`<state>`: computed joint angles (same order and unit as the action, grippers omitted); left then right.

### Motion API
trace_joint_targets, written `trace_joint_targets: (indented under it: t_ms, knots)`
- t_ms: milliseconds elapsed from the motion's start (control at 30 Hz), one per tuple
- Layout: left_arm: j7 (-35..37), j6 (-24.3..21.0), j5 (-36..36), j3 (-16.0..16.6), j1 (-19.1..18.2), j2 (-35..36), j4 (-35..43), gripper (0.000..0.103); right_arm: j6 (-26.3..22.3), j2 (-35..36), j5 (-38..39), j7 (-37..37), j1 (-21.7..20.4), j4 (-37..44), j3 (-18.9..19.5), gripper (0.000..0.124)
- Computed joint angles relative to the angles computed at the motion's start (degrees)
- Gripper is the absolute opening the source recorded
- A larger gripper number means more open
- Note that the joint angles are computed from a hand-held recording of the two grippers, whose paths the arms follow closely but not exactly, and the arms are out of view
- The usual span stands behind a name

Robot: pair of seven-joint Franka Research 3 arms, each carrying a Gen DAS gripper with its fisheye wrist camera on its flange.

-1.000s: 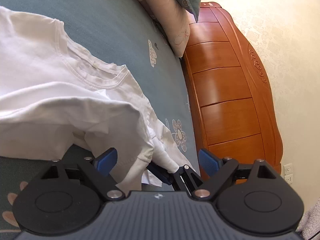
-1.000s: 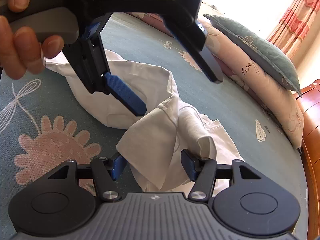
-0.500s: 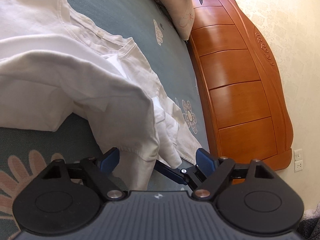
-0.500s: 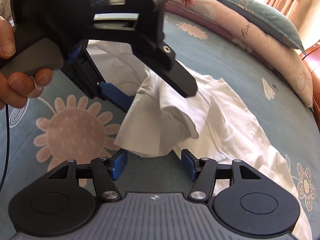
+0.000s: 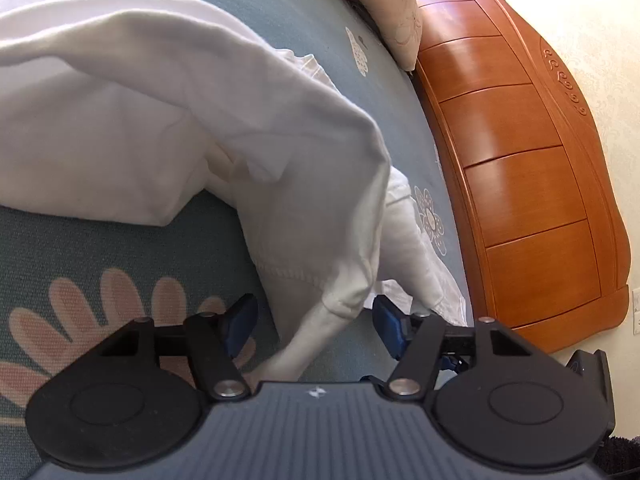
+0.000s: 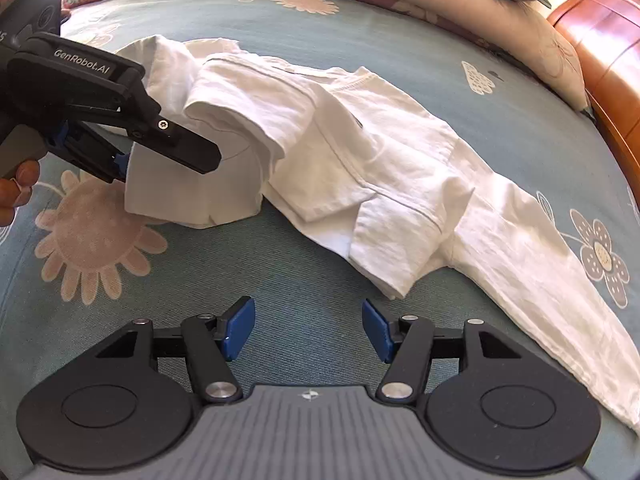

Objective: Fold clothes

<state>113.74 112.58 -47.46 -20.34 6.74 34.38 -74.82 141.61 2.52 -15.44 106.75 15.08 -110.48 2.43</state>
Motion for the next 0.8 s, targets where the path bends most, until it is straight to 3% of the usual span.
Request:
trace_joint_targets:
  t_ms: [167, 333, 400, 500, 567, 667, 800]
  knots:
    - [-0.8, 2.7, 2.4, 0.8, -1.3, -1.3, -1.3, 0.03, 2.9, -0.7, 7.4, -0.7, -1.8, -1.1, -1.0, 0.065]
    - [-1.5, 3.5, 5.5, 1.8, -1.7, -3.3, -3.0, 0.021, 5.8, -1.8, 16.2, 0.2, -4.0, -2.5, -1.8, 0.066]
    - [-1.7, 3.1, 6.6, 2.1, -1.5, -4.1, -3.3, 0.021, 6.7, -1.4, 22.1, -0.5, -5.0, -2.4, -2.2, 0.066]
    - [-2.4, 3.0, 7.6, 2.6, -1.6, -4.4, -3.7, 0.021, 6.1, -0.3, 41.9, -9.9, -6.9, -2.0, -2.4, 0.066]
    - [-3.2, 3.3, 8.1, 2.8, -1.8, -4.2, -3.8, 0.021, 5.1, 1.0, 50.0, -14.6, -7.8, -1.1, -2.3, 0.066]
    - [-3.6, 3.7, 7.6, 2.4, -1.6, -4.0, -4.1, 0.023, 4.4, 2.0, 52.4, -15.3, -8.3, -0.1, -2.2, 0.067]
    - [-3.5, 3.5, 6.3, 1.9, -1.0, -3.2, -3.8, 0.028, 5.4, 1.0, 62.0, -19.5, -9.2, -1.1, -2.0, 0.067]
